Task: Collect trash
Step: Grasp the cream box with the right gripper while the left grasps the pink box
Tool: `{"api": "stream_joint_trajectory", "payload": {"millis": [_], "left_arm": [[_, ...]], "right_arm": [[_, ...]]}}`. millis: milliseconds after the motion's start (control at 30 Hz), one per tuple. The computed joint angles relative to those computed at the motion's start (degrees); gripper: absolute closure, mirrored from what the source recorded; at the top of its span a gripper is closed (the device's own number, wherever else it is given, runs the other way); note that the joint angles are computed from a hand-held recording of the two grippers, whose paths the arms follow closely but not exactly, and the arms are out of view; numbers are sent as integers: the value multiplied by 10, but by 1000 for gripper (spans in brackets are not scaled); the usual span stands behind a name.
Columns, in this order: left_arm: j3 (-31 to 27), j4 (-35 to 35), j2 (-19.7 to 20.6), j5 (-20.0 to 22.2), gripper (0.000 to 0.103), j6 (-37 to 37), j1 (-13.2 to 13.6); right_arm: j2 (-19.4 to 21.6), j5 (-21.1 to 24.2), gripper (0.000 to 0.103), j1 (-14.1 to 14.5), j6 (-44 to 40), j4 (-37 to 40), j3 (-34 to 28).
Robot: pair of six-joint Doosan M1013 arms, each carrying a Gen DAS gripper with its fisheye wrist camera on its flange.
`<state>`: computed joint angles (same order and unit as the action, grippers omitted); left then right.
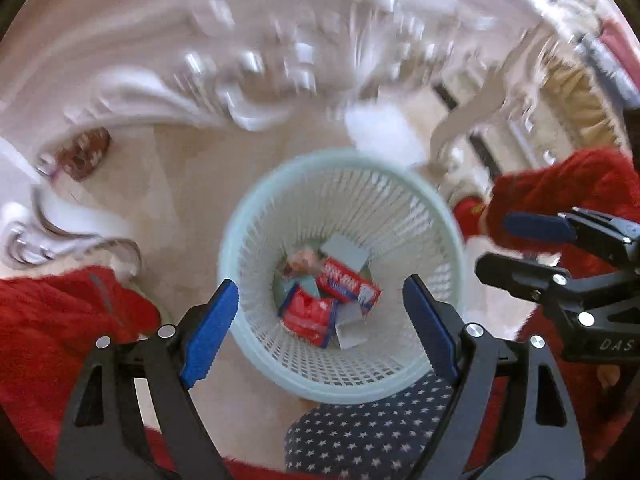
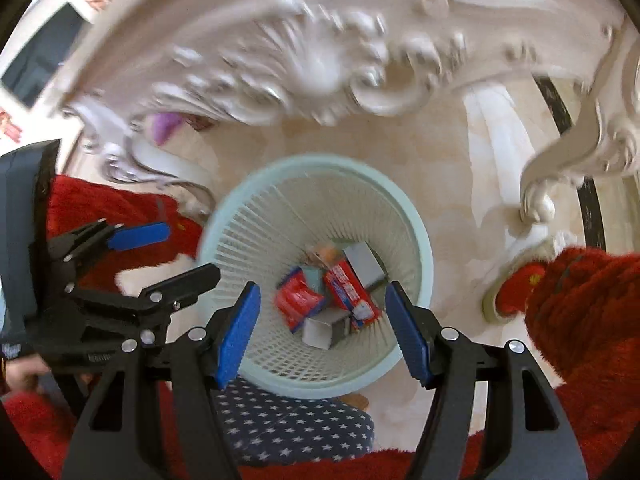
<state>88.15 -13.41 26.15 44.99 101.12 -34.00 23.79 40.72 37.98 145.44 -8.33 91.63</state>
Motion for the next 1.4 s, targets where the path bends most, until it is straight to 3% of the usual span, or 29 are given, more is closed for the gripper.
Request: {"api": "stream_joint_trajectory", "payload": {"millis": [167, 200, 233, 300, 333, 433, 500, 733, 967, 1133, 1300, 1333, 1367, 1400], "left_arm": [[-25, -18, -41, -39, 21, 7, 17], [-38, -28, -44, -50, 21, 10, 21], [-49, -23, -44, -59, 21, 1, 21], [-76, -6, -38, -92, 21, -25, 19], [-99, 27, -29, -108, 21, -60, 14], [-175, 90, 12, -118, 15, -140, 4], [-225, 88, 43, -103, 15, -149, 2], [-456, 154, 186, 46, 15, -220, -10], [-634, 173, 289, 165, 15, -229, -10], [-706, 180, 330, 212, 15, -232, -9], [-683, 137, 323, 189, 17, -213, -1], [-687, 125, 325, 190, 27, -205, 0], [-691, 109, 326, 193, 51, -195, 2], [-695, 102, 328, 198, 64, -188, 3]], "right_arm": [[-53, -31, 41, 15, 84, -165, -3], [-60, -38, 38, 13, 102, -195, -4], [-66, -44, 28, 10, 128, -234, -6], [-71, -44, 22, 2, 165, -312, -15], [-67, -21, 22, -5, 169, -348, -30], [-51, 4, 22, -29, 162, -403, -63], [-38, 3, 22, -52, 138, -396, -87], [30, 13, 22, -131, -8, -296, -188], [81, 29, 22, -169, -145, -176, -256], [118, 71, 22, -169, -162, -173, -309], [140, 101, 23, -172, -165, -159, -342], [137, 101, 24, -172, -163, -158, -339], [137, 103, 41, -172, -160, -159, -338], [135, 104, 56, -173, -160, -151, -337]]}}
